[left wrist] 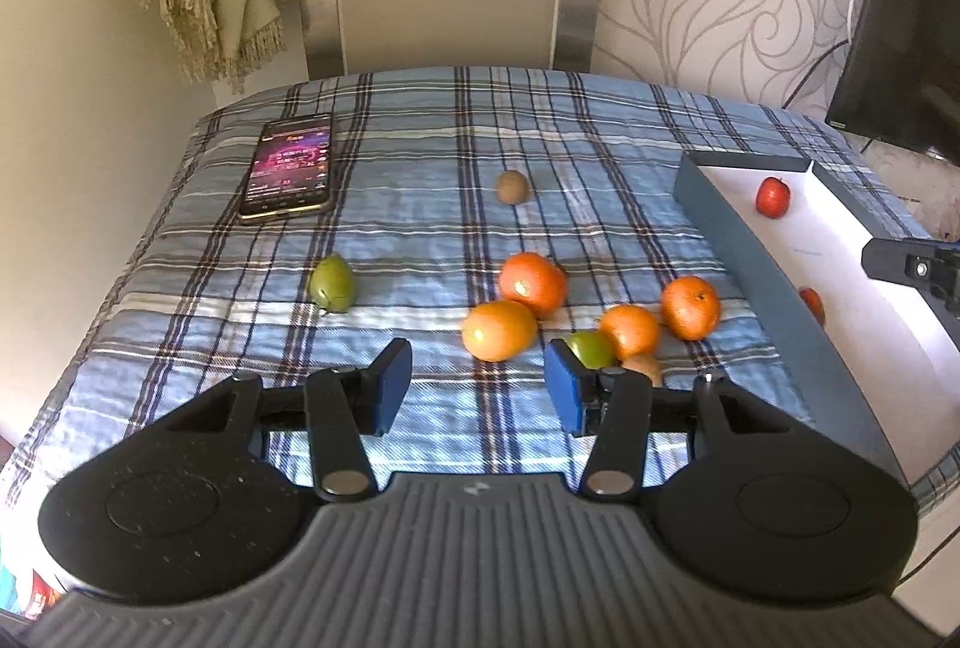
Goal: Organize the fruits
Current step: 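Close the left gripper on the green pear while the right gripper grasps the brown kiwi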
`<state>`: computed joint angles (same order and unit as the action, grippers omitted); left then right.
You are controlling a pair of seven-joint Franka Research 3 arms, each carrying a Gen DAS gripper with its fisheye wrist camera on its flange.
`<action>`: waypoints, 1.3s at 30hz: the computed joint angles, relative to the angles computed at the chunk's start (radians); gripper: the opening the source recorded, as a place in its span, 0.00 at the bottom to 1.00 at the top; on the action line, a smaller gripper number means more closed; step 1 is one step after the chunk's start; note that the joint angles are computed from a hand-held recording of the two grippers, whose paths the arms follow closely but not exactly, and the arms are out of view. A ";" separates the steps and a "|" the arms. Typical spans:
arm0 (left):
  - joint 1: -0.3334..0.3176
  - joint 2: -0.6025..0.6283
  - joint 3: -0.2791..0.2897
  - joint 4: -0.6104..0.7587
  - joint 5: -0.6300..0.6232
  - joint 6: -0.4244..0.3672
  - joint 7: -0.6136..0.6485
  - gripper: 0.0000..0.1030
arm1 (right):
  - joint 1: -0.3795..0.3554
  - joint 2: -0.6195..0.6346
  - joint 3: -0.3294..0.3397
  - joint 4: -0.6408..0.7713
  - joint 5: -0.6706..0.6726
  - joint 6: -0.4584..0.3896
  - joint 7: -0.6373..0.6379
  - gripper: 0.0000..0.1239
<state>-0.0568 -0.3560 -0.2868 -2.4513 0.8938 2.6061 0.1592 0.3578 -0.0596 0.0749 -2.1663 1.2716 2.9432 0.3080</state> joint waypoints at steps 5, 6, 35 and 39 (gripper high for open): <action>0.009 0.000 0.010 -0.010 0.001 0.011 0.001 0.53 | 0.021 -0.022 0.013 -0.024 -0.056 -0.078 -0.011 0.32; 0.012 -0.001 0.013 -0.013 0.002 0.015 0.001 0.53 | 0.027 -0.020 0.018 -0.027 -0.077 -0.084 -0.002 0.32; 0.126 0.025 0.057 -0.037 0.049 0.059 0.026 0.53 | 0.035 0.137 0.092 0.019 -0.512 -0.037 0.370 0.20; 0.141 0.070 0.068 -0.010 0.096 0.080 -0.001 0.53 | 0.036 0.089 0.087 -0.007 -0.485 -0.048 0.371 0.20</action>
<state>0.0843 -0.2862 -0.2188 -2.4613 0.9902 2.6861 0.1578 0.3937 0.0290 0.1622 -2.1730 0.7867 2.8952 0.6786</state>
